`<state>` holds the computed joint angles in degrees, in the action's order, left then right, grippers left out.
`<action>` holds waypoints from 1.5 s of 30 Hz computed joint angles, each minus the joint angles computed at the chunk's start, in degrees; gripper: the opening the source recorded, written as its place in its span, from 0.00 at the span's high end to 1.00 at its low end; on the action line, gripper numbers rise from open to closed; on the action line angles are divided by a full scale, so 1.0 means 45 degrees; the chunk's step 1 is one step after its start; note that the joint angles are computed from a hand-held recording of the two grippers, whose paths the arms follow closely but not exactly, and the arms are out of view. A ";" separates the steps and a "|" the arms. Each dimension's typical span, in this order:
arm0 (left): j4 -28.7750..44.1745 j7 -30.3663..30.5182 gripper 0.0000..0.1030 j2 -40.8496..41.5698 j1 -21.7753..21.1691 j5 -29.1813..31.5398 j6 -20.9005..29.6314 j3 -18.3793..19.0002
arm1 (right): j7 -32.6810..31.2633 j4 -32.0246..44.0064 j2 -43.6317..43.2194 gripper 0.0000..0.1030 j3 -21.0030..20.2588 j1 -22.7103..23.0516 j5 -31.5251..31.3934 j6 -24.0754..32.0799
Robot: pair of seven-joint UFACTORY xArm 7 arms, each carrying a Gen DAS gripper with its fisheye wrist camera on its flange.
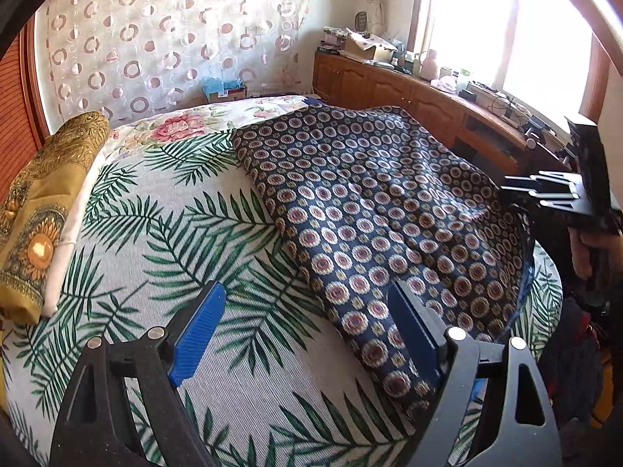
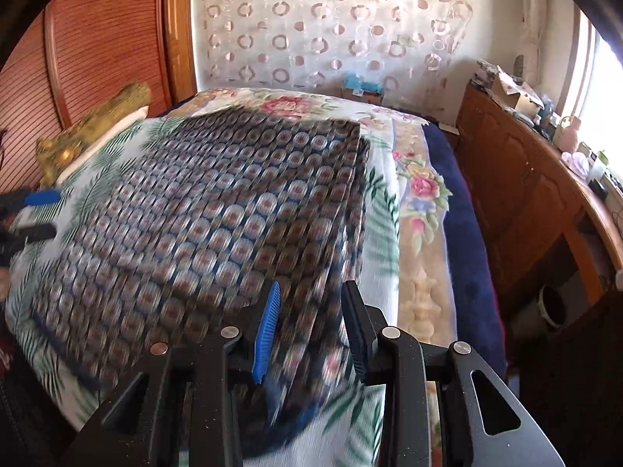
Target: Fold small clothes
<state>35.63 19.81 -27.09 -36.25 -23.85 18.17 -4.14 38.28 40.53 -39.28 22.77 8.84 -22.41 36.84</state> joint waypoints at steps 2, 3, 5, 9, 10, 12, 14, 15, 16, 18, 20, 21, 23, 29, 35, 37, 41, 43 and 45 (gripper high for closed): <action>-0.0226 -0.0105 0.16 -0.0180 -0.0036 -0.0024 -0.0012 -0.0055 | 0.0124 -0.0381 -0.0472 0.70 -0.0113 0.0297 0.0303 0.0037; -0.0304 -0.0097 0.16 -0.0235 -0.0129 -0.0098 0.0022 0.0004 | 0.0201 -0.0575 -0.0699 0.70 -0.0144 0.0398 0.0448 0.0054; -0.0419 -0.0133 0.16 -0.0309 -0.0249 -0.0202 0.0098 0.0043 | 0.0325 -0.0906 -0.1061 0.76 -0.0184 0.0544 0.0686 0.0005; -0.0618 -0.0187 0.16 -0.0444 -0.0303 -0.0211 0.0287 0.0011 | 0.0564 -0.1439 -0.1480 0.92 0.0011 0.0813 0.1077 -0.0218; -0.0703 -0.0052 0.17 -0.0518 -0.0403 -0.0245 0.0318 0.0079 | 0.0625 -0.1563 -0.1633 0.95 0.0073 0.0795 0.1060 -0.0233; -0.0812 0.0196 0.24 -0.0653 -0.0547 -0.0327 0.0384 0.0217 | 0.0850 -0.1791 -0.2001 0.96 0.0251 0.0686 0.0987 -0.0276; -0.0896 0.0412 0.32 -0.0785 -0.0707 -0.0566 0.0517 0.0435 | 0.1076 -0.1973 -0.2528 0.96 0.0371 0.0647 0.1005 0.0056; -0.0925 0.0600 0.36 -0.0826 -0.0861 -0.0789 0.0592 0.0615 | 0.1113 -0.2040 -0.2686 0.96 0.0338 0.0690 0.1073 0.0180; -0.0933 0.0834 0.41 -0.0846 -0.1044 -0.1064 0.0714 0.0819 | 0.1155 -0.2124 -0.2858 0.96 0.0316 0.0739 0.1138 0.0283; -0.0921 0.1005 0.53 -0.0824 -0.1054 -0.1337 0.0914 0.0833 | 0.1162 -0.2277 -0.3090 0.96 0.0256 0.0873 0.1269 0.0346; -0.0960 0.1187 0.60 -0.0826 -0.1071 -0.1621 0.1022 0.0810 | 0.1356 -0.2332 -0.3281 0.96 0.0330 0.0854 0.1402 0.0506; -0.0992 0.1293 0.61 -0.0843 -0.1102 -0.1784 0.1079 0.0819 | 0.1503 -0.2310 -0.3277 0.95 0.0416 0.0804 0.1456 0.0557; -0.1054 0.1444 0.61 -0.0902 -0.1104 -0.2027 0.1186 0.0765 | 0.1813 -0.2167 -0.3233 0.85 0.0739 0.0646 0.1416 0.0791; -0.1126 0.1592 0.61 -0.1014 -0.0945 -0.2244 0.1345 0.0473 | 0.2423 -0.2133 -0.3047 0.55 0.1138 0.0696 0.1182 0.1414; -0.1267 0.1336 0.61 -0.1260 -0.0835 -0.2368 0.1528 0.0395 | 0.2646 -0.1932 -0.2963 0.55 0.0969 0.1026 0.1176 0.1541; -0.1342 0.1322 0.61 -0.1369 -0.0823 -0.2350 0.1574 0.0360 | 0.2611 -0.1807 -0.2769 0.55 0.1045 0.1069 0.1103 0.1517; -0.1461 0.1359 0.61 -0.1471 -0.0981 -0.2500 0.1470 0.0420 | 0.2710 -0.1731 -0.2688 0.56 0.1256 0.1179 0.0960 0.1577; -0.1454 0.1532 0.63 -0.1462 -0.1199 -0.2758 0.1482 0.0591 | 0.2764 -0.1771 -0.2697 0.62 0.1317 0.1194 0.0830 0.1495; -0.1425 0.1905 0.75 -0.1435 -0.1460 -0.3083 0.1626 0.0819 | 0.2805 -0.1859 -0.2739 0.71 0.1274 0.1276 0.0797 0.1345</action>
<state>29.22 28.38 -33.55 -42.82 -37.73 25.49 -0.45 50.90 32.16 -51.60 28.50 14.58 -18.82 42.89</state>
